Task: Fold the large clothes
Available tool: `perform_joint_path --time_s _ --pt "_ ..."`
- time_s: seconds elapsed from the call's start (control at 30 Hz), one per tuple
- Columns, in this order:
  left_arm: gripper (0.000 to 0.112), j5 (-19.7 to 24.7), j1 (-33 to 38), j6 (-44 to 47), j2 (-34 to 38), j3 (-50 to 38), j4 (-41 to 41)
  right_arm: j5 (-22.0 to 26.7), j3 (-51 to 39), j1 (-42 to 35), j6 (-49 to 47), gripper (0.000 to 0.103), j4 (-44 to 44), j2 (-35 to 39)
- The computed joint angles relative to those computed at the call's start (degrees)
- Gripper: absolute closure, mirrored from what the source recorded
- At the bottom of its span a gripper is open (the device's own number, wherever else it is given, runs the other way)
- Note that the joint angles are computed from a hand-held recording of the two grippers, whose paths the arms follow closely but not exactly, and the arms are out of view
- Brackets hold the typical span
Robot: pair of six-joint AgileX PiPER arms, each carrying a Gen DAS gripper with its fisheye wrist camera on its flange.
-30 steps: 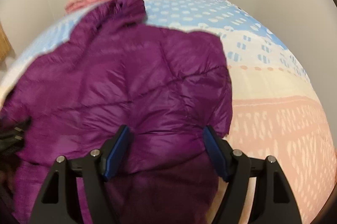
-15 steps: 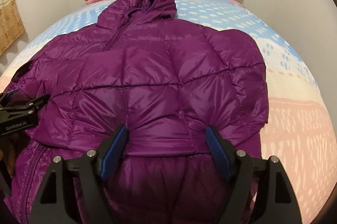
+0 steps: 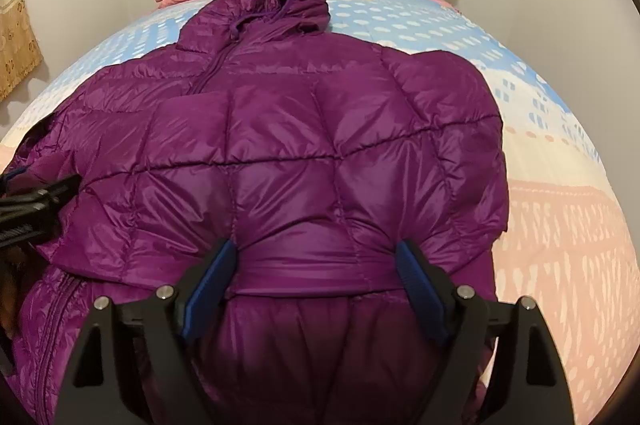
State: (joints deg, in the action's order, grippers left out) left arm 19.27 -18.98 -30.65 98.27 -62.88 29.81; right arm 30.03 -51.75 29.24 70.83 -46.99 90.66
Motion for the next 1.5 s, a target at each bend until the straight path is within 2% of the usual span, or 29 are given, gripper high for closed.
perform_joint_path --time_s 0.03,0.1,0.27,0.33,0.47,0.57,0.63,0.7,0.8,0.87,0.9,0.93,0.97,1.0,1.03,1.1,1.33,1.5 --pt "0.011 -0.1 0.3 -1.7 -2.0 1.1 3.0 0.0 0.0 0.0 0.2 0.017 -0.2 0.1" --pt "0.011 -1.5 2.2 1.8 -6.2 3.5 2.0 0.7 0.0 0.4 1.2 0.017 -0.5 0.1" --pt "0.011 -4.2 15.6 29.9 -15.4 9.3 -18.2 1.0 -0.1 0.5 1.4 0.016 -0.7 0.1" --pt "0.011 -6.0 24.2 41.3 -18.4 12.6 -26.6 1.5 -0.2 0.7 1.5 0.016 -0.8 0.2" --pt "0.011 -5.8 42.5 64.3 -19.1 14.6 -43.4 2.6 -0.7 1.1 1.0 0.015 -0.5 0.1" --pt "0.011 -5.8 54.0 81.4 -17.7 14.8 -57.5 4.6 -0.2 3.7 4.4 0.015 -5.2 -2.0" --pt "0.011 -4.0 61.6 92.9 -16.0 14.0 -67.2 7.4 -0.6 5.9 5.7 0.015 -7.4 -3.2" --pt "0.011 -2.6 66.5 100.9 -14.1 13.6 -73.5 9.2 -2.5 6.9 0.3 0.015 -2.3 -4.0" --pt "0.011 -0.3 70.6 101.6 -10.2 12.2 -73.6 11.7 -3.7 8.8 -3.5 0.015 3.2 -5.5" --pt "0.011 1.2 72.3 106.0 -9.0 12.7 -78.4 12.1 -3.0 11.0 -3.2 0.015 4.8 -7.4" --pt "0.017 1.7 72.5 108.5 -9.0 13.4 -81.0 12.1 -2.4 12.1 -2.0 0.014 4.1 -8.0" --pt "0.037 2.3 72.6 110.5 -9.2 14.2 -82.6 12.6 -2.0 13.4 -0.5 0.012 3.2 -8.3" --pt "0.05 3.8 72.2 110.4 -9.5 14.7 -82.0 13.1 -1.3 15.0 1.5 0.011 2.0 -8.8" --pt "0.07 5.3 71.9 109.9 -9.3 14.6 -81.3 13.0 -0.4 16.1 3.3 0.01 0.9 -9.2" --pt "0.083 5.0 71.1 110.8 -9.9 15.2 -82.1 12.8 -0.1 16.7 4.3 0.01 0.6 -9.2" --pt "0.094 4.0 69.7 109.9 -12.0 15.8 -81.3 12.6 1.2 18.1 6.9 0.01 -0.9 -9.7" --pt "0.102 12.5 70.5 108.1 -17.0 11.7 -83.0 15.5 2.2 17.7 10.3 0.01 -2.9 -11.2" --pt "0.103 17.4 64.6 104.7 -23.3 9.5 -84.4 14.4 5.5 15.8 13.0 0.01 -3.8 -15.1"
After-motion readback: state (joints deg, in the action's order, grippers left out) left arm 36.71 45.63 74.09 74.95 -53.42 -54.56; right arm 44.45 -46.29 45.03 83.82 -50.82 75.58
